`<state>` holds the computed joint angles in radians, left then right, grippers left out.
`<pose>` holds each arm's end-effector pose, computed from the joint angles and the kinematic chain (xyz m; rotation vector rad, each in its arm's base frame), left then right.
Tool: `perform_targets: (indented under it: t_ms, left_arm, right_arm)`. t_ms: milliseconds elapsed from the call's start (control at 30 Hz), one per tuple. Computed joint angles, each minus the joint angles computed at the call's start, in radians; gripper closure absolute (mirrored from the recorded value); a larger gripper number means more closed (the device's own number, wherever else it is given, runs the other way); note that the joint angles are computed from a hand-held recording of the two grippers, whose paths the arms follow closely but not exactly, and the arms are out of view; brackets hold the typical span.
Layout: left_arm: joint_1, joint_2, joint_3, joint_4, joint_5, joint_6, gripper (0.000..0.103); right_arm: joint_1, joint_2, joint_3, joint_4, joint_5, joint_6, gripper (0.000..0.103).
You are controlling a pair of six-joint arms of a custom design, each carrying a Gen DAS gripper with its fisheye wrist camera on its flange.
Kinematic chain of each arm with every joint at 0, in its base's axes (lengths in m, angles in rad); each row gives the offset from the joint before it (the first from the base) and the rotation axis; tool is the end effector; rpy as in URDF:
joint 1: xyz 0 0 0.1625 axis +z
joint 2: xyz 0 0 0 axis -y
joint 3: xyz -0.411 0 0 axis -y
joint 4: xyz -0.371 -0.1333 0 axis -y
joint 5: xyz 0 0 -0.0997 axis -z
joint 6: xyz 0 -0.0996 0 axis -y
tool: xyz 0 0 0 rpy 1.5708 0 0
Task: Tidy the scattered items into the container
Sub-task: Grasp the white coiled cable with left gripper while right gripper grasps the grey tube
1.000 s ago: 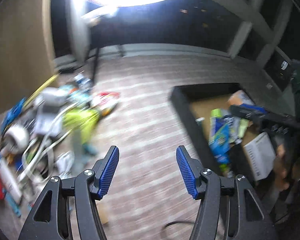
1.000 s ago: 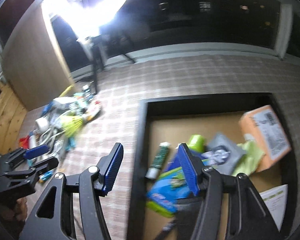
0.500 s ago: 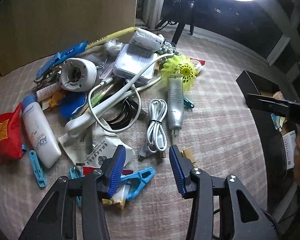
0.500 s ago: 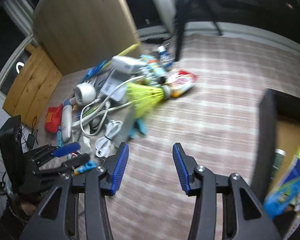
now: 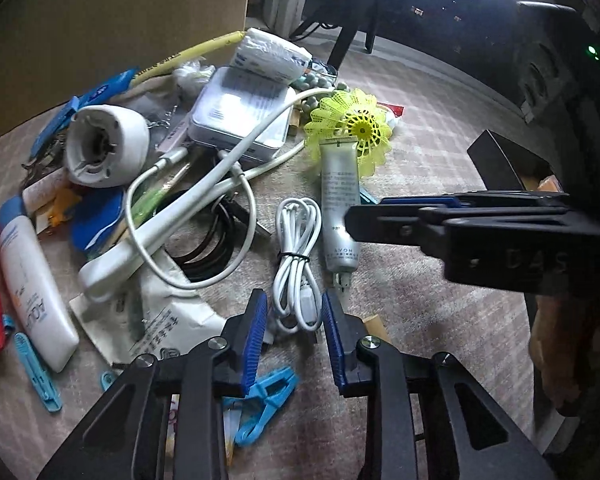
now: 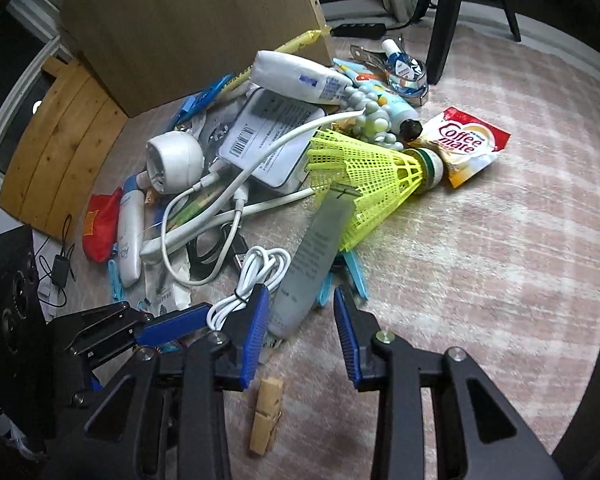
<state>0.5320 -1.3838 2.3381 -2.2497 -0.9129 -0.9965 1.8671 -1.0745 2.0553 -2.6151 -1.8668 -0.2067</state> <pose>-0.2164 -0.3527 0.1607 0.1721 2.5121 -0.5474 0.2479 -0.4551 0.1269 0.6954 -2.7605 0.1093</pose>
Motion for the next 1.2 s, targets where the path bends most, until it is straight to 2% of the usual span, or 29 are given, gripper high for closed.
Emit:
perform_targets:
  t_ms: [367, 400, 433, 500, 567, 800, 867, 933, 1033, 1133, 1200]
  left_arm:
    - [0.038, 0.034, -0.009, -0.064, -0.015, 0.054, 0.077]
    - [0.040, 0.035, -0.007, -0.075, -0.014, 0.056, 0.077]
    - [0.041, 0.035, -0.004, -0.087, -0.015, 0.058, 0.077]
    - [0.042, 0.035, 0.001, -0.103, -0.013, 0.062, 0.078]
    - [0.041, 0.036, 0.004, -0.114, -0.009, 0.062, 0.079]
    - [0.023, 0.003, 0.019, -0.102, -0.007, 0.004, 0.081]
    - [0.012, -0.013, 0.023, -0.092, -0.006, -0.009, 0.082]
    - [-0.003, -0.030, 0.023, -0.072, -0.001, -0.026, 0.089]
    - [-0.026, -0.049, 0.022, -0.049, 0.006, -0.040, 0.090]
    - [-0.035, -0.046, 0.016, -0.017, 0.017, -0.054, 0.090]
    - [-0.038, -0.047, 0.020, -0.019, 0.015, -0.060, 0.090]
  right_arm:
    - [0.000, 0.056, -0.045, 0.010, -0.013, 0.016, 0.070]
    - [-0.001, 0.056, -0.047, 0.012, -0.010, 0.017, 0.072]
    - [-0.004, 0.054, -0.046, 0.012, -0.005, 0.014, 0.080]
    - [-0.006, 0.049, -0.041, 0.018, -0.003, 0.007, 0.087]
    - [-0.006, 0.043, -0.034, 0.017, -0.001, 0.004, 0.090]
    - [-0.019, -0.013, -0.002, 0.032, 0.041, 0.010, 0.091]
    - [-0.025, -0.039, 0.006, 0.043, 0.065, 0.016, 0.091]
    - [-0.028, -0.052, 0.007, 0.049, 0.090, 0.024, 0.091]
    - [-0.044, -0.076, 0.003, 0.086, 0.143, 0.037, 0.091]
    - [-0.027, -0.089, 0.023, 0.057, 0.075, 0.005, 0.091]
    - [-0.032, -0.098, 0.032, 0.062, 0.068, -0.003, 0.091]
